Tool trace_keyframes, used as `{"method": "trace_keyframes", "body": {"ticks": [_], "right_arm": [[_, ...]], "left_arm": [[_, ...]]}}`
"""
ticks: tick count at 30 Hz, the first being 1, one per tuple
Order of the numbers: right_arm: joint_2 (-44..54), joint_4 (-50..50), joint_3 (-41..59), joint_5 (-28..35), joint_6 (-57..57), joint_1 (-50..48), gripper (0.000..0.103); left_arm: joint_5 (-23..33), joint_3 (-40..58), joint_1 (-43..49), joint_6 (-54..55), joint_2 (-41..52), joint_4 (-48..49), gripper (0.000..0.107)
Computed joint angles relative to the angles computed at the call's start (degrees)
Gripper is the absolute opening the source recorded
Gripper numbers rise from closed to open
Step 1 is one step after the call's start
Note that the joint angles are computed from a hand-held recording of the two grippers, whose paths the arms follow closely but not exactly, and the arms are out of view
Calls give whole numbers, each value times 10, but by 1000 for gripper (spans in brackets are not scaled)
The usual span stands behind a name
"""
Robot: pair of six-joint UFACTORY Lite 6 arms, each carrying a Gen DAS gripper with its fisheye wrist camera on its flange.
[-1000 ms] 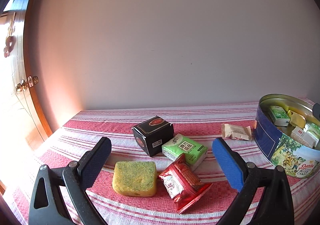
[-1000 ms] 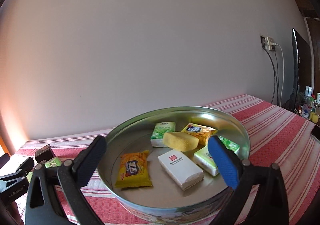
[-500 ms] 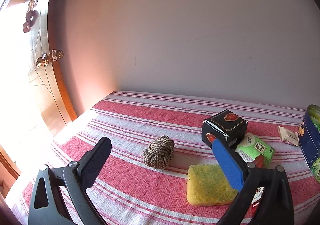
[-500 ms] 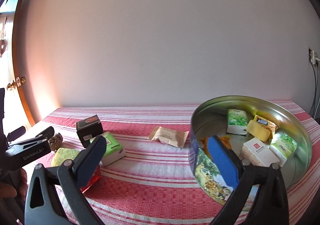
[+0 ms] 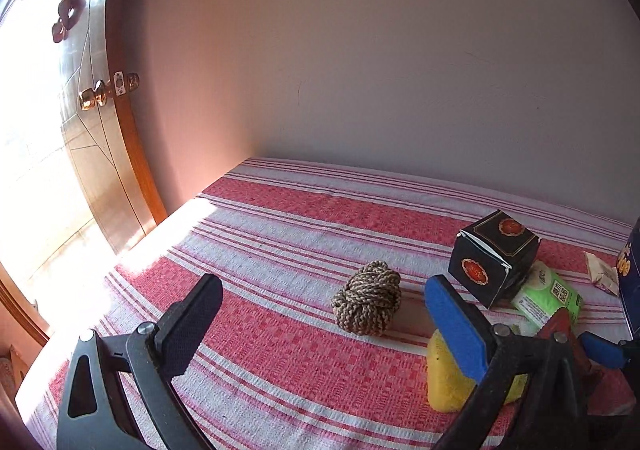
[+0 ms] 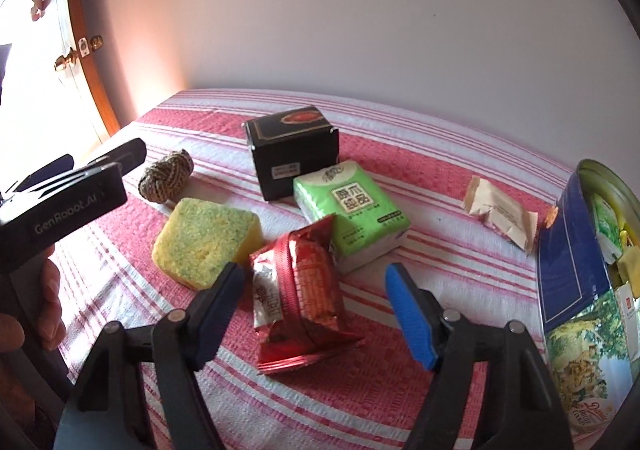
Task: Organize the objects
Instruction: 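Grasp the red snack bag with right gripper while left grasps the green-yellow sponge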
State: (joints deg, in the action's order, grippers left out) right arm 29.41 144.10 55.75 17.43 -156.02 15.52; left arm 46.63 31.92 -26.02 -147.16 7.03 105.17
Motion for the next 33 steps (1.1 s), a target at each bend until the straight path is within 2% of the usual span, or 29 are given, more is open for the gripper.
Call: {"method": "trace_keyframes", "body": {"ticks": [2, 3, 5, 8, 12, 17, 21, 25, 29, 31, 33], "right_arm": [[29, -13, 35, -38, 15, 21, 58], [32, 4, 38, -43, -2, 27, 58], [32, 42, 35, -44, -40, 33, 56], [29, 9, 31, -37, -10, 27, 45], [20, 0, 19, -24, 7, 14, 40], [-8, 18, -14, 10, 18, -18, 40], [-30, 81, -35, 27, -28, -44, 40], [-47, 108, -52, 43, -51, -80, 40], [-54, 119, -62, 54, -54, -108, 40], [-56, 95, -60, 53, -28, -118, 40], [-57, 69, -59, 54, -3, -124, 40]], "left_arm": [[4, 9, -11, 15, 8, -6, 102], [6, 10, -15, 18, 10, -7, 102], [10, 13, -24, 23, 11, -13, 102], [-1, 12, -25, 16, 8, -5, 102], [-38, 5, -17, -6, -5, 28, 102], [-54, 17, -35, -7, 7, 47, 102], [-50, 9, -54, -16, -1, 72, 102], [-91, 30, -55, -17, 17, 103, 102], [-156, 68, -36, -34, 52, 149, 102], [-182, 96, -31, -15, 77, 139, 102], [-196, 135, -33, 70, 110, 56, 102]]}}
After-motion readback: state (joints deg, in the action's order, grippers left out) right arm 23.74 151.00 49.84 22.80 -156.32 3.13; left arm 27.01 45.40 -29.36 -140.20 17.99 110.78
